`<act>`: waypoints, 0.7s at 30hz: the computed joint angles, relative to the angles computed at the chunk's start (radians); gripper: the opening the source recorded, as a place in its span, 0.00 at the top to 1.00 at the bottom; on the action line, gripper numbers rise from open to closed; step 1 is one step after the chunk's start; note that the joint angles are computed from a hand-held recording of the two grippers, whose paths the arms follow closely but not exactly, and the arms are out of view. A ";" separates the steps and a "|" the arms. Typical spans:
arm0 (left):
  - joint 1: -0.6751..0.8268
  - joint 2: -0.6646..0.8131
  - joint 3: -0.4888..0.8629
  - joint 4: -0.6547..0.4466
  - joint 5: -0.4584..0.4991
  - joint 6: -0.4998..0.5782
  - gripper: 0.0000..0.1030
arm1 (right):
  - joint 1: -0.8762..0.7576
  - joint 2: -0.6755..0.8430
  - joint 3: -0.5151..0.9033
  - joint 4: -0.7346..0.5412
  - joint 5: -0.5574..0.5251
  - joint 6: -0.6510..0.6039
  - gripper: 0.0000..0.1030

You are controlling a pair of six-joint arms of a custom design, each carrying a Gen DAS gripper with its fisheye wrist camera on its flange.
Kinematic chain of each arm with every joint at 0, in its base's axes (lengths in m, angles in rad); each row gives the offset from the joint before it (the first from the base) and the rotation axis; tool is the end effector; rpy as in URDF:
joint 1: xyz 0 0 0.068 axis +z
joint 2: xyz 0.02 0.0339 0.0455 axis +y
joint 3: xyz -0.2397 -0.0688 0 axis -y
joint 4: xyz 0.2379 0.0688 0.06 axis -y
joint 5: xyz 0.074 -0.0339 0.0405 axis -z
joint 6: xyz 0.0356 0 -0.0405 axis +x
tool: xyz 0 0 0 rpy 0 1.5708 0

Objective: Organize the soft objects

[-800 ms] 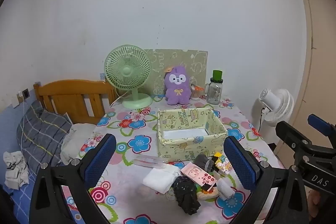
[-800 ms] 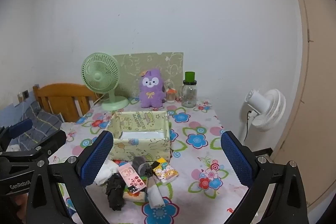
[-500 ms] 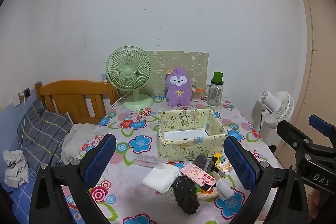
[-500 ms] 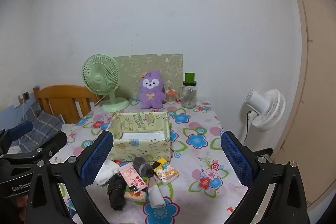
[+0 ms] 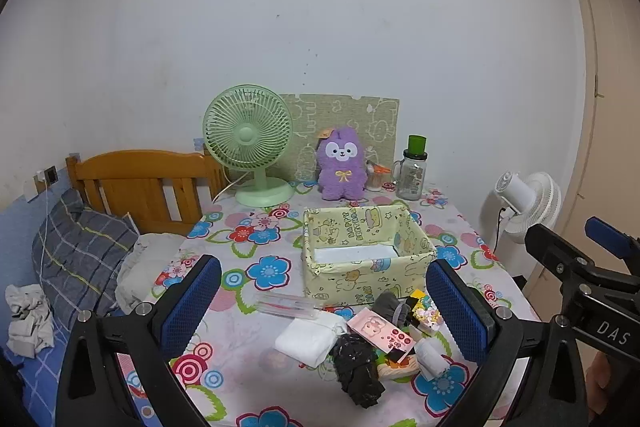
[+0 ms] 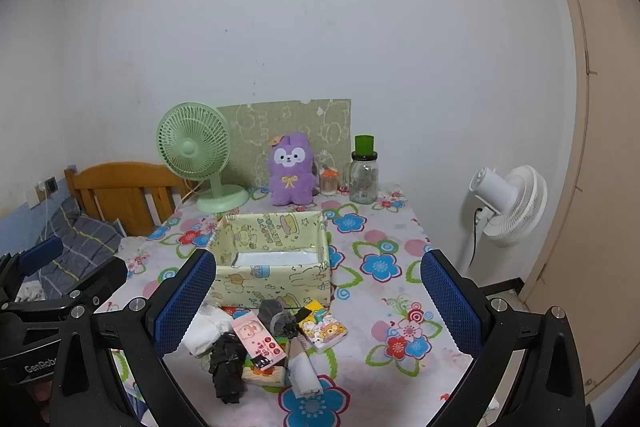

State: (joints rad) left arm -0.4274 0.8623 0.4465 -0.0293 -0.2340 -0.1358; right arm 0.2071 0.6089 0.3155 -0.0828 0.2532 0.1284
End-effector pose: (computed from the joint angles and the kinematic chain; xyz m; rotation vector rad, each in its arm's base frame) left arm 0.1890 -0.0770 0.2075 0.1438 2.0000 -0.1248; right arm 0.1676 0.0261 0.1994 0.0909 1.9324 -0.0230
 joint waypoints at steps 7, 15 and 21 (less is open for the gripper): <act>0.021 0.018 -0.011 0.027 0.028 0.001 0.00 | 0.016 0.025 0.004 0.012 0.017 0.017 0.00; 0.031 0.029 -0.015 0.038 0.046 0.003 0.00 | 0.017 0.042 0.011 0.011 0.016 0.031 0.00; 0.037 0.056 -0.014 0.058 0.060 0.004 0.01 | 0.026 0.047 0.006 0.019 0.030 0.033 0.00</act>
State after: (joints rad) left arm -0.3901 0.9183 0.4321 0.0284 -0.1744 -0.1316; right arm 0.2329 0.6560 0.3216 -0.0639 0.2835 0.1611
